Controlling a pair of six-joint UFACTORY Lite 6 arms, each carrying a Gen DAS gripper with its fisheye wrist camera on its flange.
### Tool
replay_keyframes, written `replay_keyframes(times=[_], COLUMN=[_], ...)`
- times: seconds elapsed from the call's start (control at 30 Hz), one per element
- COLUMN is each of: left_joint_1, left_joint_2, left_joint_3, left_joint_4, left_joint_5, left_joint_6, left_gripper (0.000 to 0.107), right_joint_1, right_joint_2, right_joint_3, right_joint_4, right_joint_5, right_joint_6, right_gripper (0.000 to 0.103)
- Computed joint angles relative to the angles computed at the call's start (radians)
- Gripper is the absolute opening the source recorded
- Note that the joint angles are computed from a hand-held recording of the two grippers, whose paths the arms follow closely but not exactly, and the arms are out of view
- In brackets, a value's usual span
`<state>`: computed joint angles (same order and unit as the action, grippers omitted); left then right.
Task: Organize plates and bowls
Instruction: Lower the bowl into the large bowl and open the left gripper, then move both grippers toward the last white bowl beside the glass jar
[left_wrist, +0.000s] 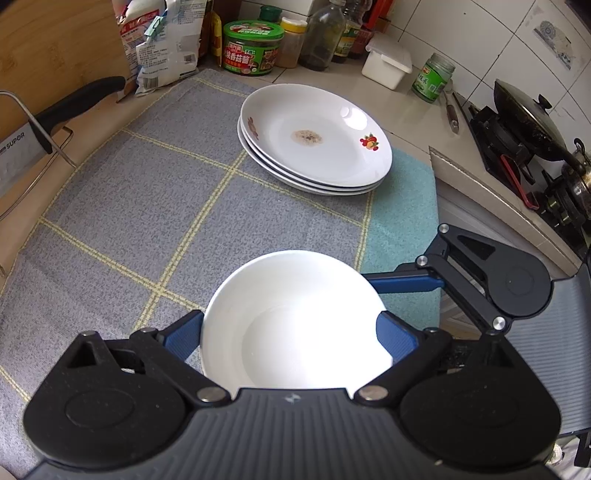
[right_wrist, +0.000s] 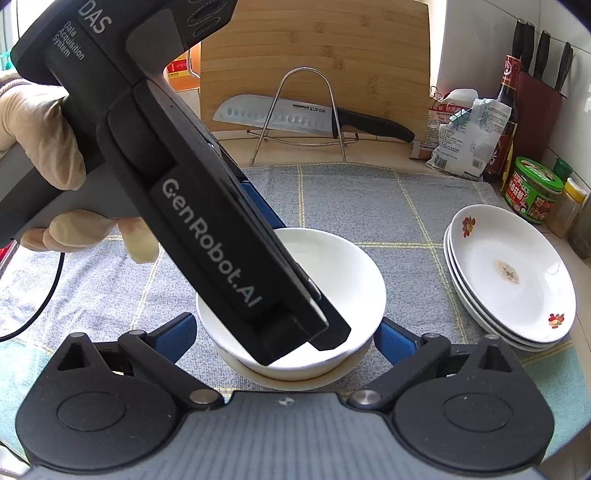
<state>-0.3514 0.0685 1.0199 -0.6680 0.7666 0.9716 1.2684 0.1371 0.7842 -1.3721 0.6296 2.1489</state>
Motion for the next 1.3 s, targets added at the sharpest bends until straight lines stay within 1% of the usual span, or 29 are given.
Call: replay_keyframes(times=[0.17, 0.3, 0.43, 0.6, 0.7, 0.77, 0.83, 0.93, 1.0, 1.07, 1.17, 1.3], left_joint_1=[0.032, 0.084, 0.139, 0.226, 0.256, 0.294, 0.368, 0.534, 0.660, 0.759, 0.986, 1.225], left_joint_2=[-0.038, -0.120, -0.228, -0.366, -0.481, -0.559, -0.663, -0.759, -0.804, -0.840, -0.919, -1.004], left_joint_3=[-0.025, -0.082, -0.168, -0.285, -0.374, -0.437, -0.520, -0.609, -0.649, -0.675, -0.734, -0.791], left_joint_4=[-0.039, -0.080, -0.114, -0.163, -0.164, -0.189, -0.236, -0.308, -0.315, -0.289, -0.270, -0.232], left_joint_5=[-0.004, -0.018, -0.052, -0.054, -0.105, -0.118, -0.100, -0.013, 0.045, 0.074, 0.146, 0.195], left_joint_6=[0.034, 0.083, 0.114, 0.151, 0.153, 0.177, 0.232, 0.335, 0.371, 0.373, 0.421, 0.442], left_gripper=[0.097, 0.098, 0.098, 0.098, 0.098, 0.098, 0.098, 0.100, 0.100, 0.100, 0.100, 0.100], right_joint_1=[0.039, 0.071, 0.088, 0.109, 0.114, 0.123, 0.126, 0.114, 0.091, 0.063, 0.011, -0.048], right_joint_2=[-0.029, -0.065, -0.078, -0.061, -0.064, -0.058, -0.051, -0.028, -0.007, 0.016, 0.045, 0.119], right_joint_3=[-0.014, -0.041, -0.059, -0.052, -0.038, -0.018, 0.002, 0.041, 0.075, 0.110, 0.162, 0.256], right_joint_4=[-0.001, -0.040, -0.077, -0.053, -0.026, -0.007, 0.003, -0.003, -0.008, -0.022, -0.069, -0.156], right_joint_5=[0.062, 0.083, 0.061, 0.076, 0.087, 0.111, 0.123, 0.120, 0.092, 0.053, -0.039, -0.152], right_joint_6=[0.006, 0.050, 0.095, 0.087, 0.060, 0.035, 0.007, -0.028, -0.068, -0.110, -0.168, -0.230], right_gripper=[0.103, 0.103, 0.103, 0.103, 0.103, 0.103, 0.103, 0.103, 0.103, 0.103, 0.103, 0.103])
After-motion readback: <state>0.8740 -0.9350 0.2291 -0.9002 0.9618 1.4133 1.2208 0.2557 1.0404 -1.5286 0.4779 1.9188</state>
